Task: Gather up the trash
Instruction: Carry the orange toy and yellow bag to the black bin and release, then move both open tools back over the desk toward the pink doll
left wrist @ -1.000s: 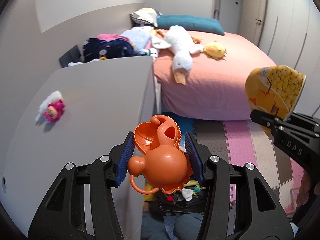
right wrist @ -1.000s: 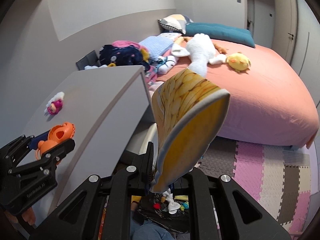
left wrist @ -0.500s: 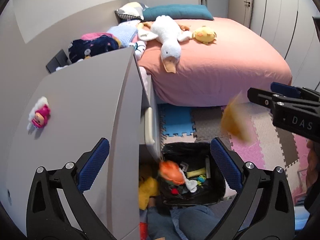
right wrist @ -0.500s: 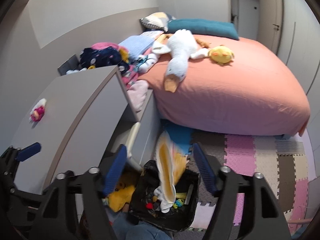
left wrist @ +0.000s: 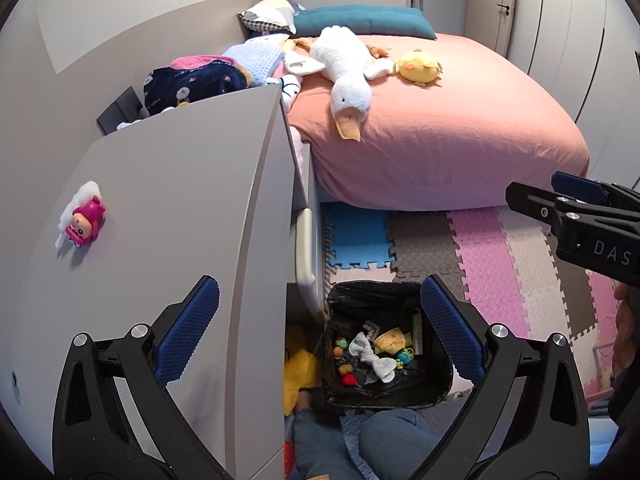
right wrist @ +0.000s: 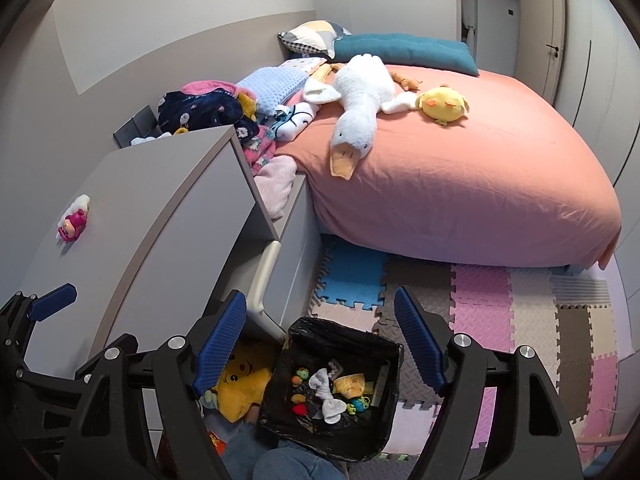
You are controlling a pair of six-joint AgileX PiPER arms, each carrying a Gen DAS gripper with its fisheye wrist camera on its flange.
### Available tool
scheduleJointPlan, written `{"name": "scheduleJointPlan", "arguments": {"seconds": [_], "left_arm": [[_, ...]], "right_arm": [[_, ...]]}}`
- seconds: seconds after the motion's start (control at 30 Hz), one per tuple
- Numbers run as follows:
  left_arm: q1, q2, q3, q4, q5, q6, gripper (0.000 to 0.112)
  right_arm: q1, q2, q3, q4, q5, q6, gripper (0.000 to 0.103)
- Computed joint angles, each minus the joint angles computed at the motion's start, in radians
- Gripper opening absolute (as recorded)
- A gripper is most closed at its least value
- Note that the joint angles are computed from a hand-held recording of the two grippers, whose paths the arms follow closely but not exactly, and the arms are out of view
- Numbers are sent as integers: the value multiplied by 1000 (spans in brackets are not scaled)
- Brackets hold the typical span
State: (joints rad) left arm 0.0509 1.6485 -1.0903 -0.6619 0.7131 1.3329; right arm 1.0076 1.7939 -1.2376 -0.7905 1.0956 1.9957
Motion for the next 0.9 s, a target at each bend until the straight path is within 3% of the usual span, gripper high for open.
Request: {"name": "scheduleJointPlan", "arguments": {"seconds": [0.63, 0.9], "left_arm": [[116, 69, -112, -21, 59, 4, 98], [185, 144, -205, -13, 80, -2, 98]], "right_arm": [[-18, 113, -193, 7, 10, -138, 77], [-31, 194, -324, -13, -33, -196, 77]]}}
